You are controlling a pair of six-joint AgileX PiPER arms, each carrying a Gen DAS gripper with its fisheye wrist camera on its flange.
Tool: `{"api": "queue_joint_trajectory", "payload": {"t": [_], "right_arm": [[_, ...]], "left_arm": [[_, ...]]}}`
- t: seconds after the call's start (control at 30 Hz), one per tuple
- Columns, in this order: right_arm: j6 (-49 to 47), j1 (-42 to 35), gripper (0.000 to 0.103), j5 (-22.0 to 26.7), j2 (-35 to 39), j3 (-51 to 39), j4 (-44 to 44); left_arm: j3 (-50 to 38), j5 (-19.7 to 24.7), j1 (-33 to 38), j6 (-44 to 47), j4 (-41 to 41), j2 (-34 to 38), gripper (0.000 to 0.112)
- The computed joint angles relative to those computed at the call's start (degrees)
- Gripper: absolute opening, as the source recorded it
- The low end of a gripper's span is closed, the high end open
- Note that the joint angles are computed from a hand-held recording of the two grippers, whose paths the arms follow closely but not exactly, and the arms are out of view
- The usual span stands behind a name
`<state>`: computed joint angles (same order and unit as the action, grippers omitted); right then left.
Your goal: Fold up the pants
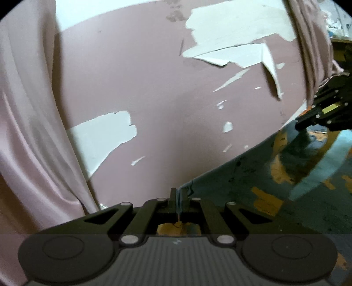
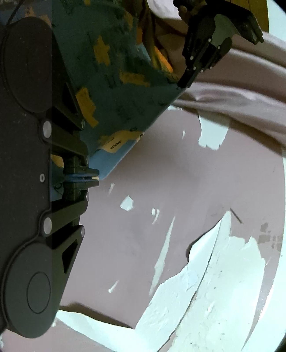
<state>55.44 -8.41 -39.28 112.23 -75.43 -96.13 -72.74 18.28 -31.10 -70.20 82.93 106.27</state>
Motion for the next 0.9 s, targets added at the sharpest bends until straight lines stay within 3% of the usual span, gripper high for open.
{"api": "queue_joint_trajectory", "payload": {"t": [0.17,0.37,0.43,0.6,0.77,0.9], "right_arm": [[-8.33,-2.82,0.001,-3.01,-6.19,11.36,4.43],[-16.7,-5.33,0.001,-4.03,-12.15,24.9,8.04],[-19.4,-6.47,0.001,-4.63,-13.76,28.84,8.71],[-30.39,-5.77,0.001,-2.58,-14.76,37.42,15.17],[-37.71,-4.85,0.001,-2.32,-15.88,43.19,24.08],[-37.47,-5.49,0.001,-1.84,-18.19,45.48,25.27]], "left_arm": [[10.11,4.52,-5.45,-11.35,8.58,-6.33,0.001],[17.01,8.77,-11.18,-6.74,5.65,-7.85,0.001],[19.66,11.71,-13.56,-9.38,9.33,-7.84,0.001],[22.46,16.3,-17.59,-8.34,9.88,-5.93,0.001],[26.22,20.44,-21.37,-15.65,11.78,-6.61,0.001],[27.63,21.29,-23.53,-19.94,12.02,-7.2,0.001]]}}
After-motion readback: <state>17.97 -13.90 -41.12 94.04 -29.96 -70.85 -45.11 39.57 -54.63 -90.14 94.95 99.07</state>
